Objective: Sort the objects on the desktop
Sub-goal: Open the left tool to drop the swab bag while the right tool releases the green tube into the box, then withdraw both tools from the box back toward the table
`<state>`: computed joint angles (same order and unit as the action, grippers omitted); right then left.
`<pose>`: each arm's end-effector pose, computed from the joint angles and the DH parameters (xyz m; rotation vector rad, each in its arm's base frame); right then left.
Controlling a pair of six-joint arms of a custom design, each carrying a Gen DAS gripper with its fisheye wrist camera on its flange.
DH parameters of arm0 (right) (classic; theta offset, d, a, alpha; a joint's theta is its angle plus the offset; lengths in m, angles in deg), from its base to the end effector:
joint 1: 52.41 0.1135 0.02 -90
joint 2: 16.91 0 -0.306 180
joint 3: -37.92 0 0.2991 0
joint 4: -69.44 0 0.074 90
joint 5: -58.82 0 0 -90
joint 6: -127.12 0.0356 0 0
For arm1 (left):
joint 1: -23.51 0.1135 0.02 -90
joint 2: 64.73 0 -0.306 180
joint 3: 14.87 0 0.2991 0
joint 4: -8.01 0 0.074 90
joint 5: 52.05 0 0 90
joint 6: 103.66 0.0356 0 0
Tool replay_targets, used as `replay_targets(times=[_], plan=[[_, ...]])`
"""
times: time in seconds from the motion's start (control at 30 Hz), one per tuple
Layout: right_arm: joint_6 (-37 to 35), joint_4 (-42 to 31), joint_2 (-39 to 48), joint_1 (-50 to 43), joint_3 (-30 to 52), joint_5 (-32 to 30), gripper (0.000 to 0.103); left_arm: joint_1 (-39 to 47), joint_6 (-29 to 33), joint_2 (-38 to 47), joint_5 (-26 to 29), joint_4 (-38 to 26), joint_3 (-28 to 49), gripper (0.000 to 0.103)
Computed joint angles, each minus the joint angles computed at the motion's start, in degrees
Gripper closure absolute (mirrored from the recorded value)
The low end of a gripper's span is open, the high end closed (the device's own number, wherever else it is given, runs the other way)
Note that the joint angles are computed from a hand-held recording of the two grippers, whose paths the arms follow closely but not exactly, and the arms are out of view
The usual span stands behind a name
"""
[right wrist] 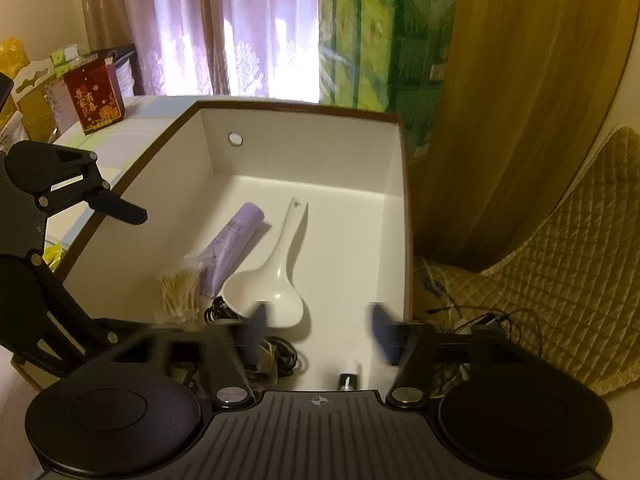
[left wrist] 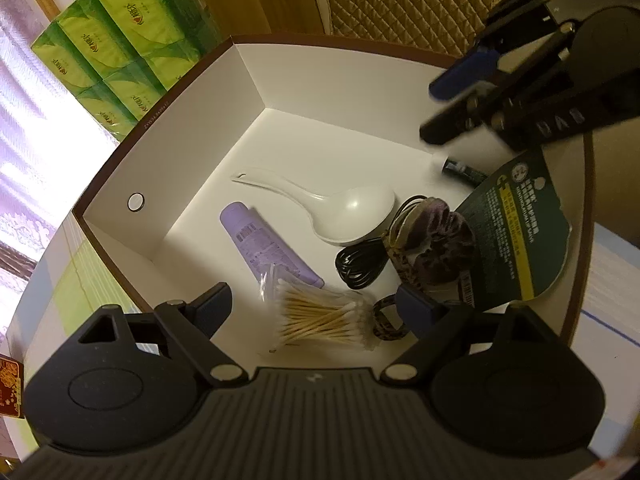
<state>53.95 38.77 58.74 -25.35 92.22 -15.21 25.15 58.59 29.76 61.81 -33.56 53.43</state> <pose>0.2621 0.1229 0.2158 -0.0997 2.4287 -0.0036 0.3529 -0.0043 0.1879 1.5807 2.0464 -0.1310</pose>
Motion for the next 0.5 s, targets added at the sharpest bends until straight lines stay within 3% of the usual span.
replay_targets(times=[0.23, 0.5], plan=[[1.0, -1.3, -0.7, 1.5, 0.4, 1.2, 0.025, 0.8, -1.0, -1.1, 1.4, -1.8, -0.1, 0.012], [3.2, -2.2, -2.5, 4.0, -0.1, 3.8, 0.003, 2.7, -3.0, -3.1, 3.4, -3.5, 0.0, 0.004]])
